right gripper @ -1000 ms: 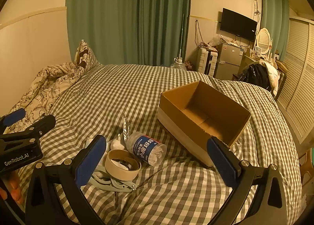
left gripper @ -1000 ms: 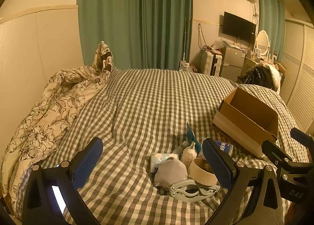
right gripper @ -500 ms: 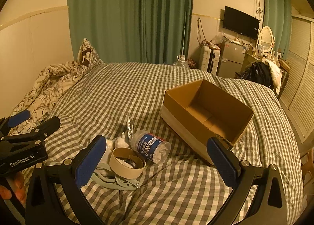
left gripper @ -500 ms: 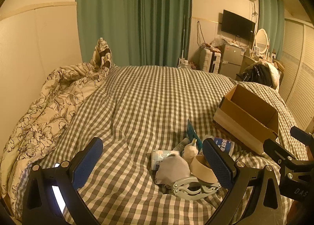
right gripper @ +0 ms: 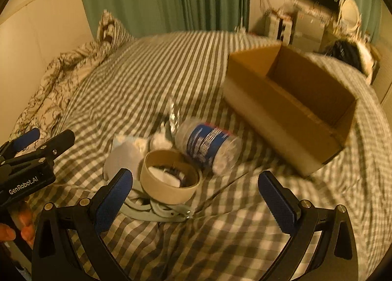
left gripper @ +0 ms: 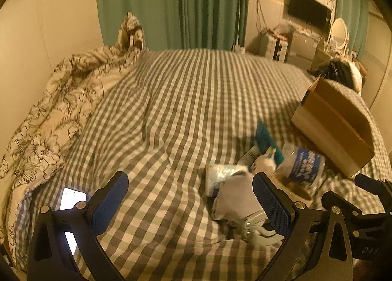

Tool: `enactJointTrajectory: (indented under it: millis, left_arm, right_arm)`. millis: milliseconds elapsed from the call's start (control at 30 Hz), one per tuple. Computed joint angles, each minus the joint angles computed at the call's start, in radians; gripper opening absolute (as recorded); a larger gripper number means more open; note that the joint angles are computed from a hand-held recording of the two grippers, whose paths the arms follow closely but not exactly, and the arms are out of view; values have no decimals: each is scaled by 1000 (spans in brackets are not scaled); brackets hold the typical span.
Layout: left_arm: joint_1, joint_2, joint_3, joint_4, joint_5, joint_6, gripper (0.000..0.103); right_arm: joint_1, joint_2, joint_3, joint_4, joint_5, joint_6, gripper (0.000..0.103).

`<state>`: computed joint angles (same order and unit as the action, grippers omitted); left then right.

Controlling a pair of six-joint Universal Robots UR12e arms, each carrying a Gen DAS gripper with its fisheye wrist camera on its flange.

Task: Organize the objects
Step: 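Grasp the white mesh pouch with the left tool while the right tool grasps the tan tape roll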

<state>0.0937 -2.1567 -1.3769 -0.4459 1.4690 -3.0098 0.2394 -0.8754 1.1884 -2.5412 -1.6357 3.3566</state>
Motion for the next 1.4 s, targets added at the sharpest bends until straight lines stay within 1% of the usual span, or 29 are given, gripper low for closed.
enactJointTrajectory:
  millis: [33,200,300,433,467,500,533,567,600,667,733,800,933,967,1000,1033,1067,1100,1167,1233,1367,1400]
  left_arm:
    - [-1,-6,8,-18,4,2,103]
    - [-7,-35,44,-102,30,17,103]
    - [-13,-48,59,-127,44,32,103]
    - [-18,-65,88,-183,32,60,103]
    - [-20,-70,94,-198,29,70,103]
    - [-22,-75,101,-213,28,82,103]
    - [-24,-79,109,-229,26,90,103]
    - [-24,-84,118,-250,23,98,103]
    - [-25,-88,122,-260,19,104,103]
    - [-26,-92,127,-273,7,116,103]
    - [-26,-97,136,-295,-13,132,103]
    - [-24,-104,149,-329,-37,145,103]
    - [-19,-124,191,-440,-109,178,102]
    - [-18,-132,207,-478,-126,187,100]
    - [-16,-137,217,-505,-149,196,95]
    - [-13,-141,226,-529,-180,209,83]
    - [-9,-144,234,-556,-217,224,75]
    - [-6,-146,238,-577,-248,235,63]
    - [-3,-139,226,-564,-258,232,57]
    - [0,-124,201,-528,-255,215,54]
    - [4,-77,130,-403,-195,174,52]
    - [5,-72,125,-390,-183,174,52]
  right_arm:
    - [-4,10,-14,28,26,7,103]
    - [-12,56,-81,136,105,24,103]
    - [-13,77,-108,186,118,37,103]
    - [-17,92,-133,234,134,49,102]
    - [-19,94,-135,243,140,54,98]
    - [-22,96,-137,251,151,59,97]
    - [-27,96,-136,253,172,66,93]
    - [-29,94,-133,249,182,66,87]
    - [-31,92,-129,242,188,66,84]
    - [-31,88,-122,214,191,65,69]
    - [-30,82,-115,193,186,65,62]
    - [-31,85,-121,199,186,66,61]
    - [-30,92,-137,227,186,65,61]
    - [-30,92,-137,230,187,65,61]
    - [-31,91,-135,231,191,67,61]
    - [-32,94,-139,239,195,70,61]
    - [-34,93,-139,243,199,73,64]
    - [-34,94,-140,250,200,73,66]
    - [-34,96,-145,266,194,74,73]
    - [-35,98,-148,275,199,77,76]
    - [-37,110,-164,299,220,82,81]
    - [-38,114,-170,304,233,84,81]
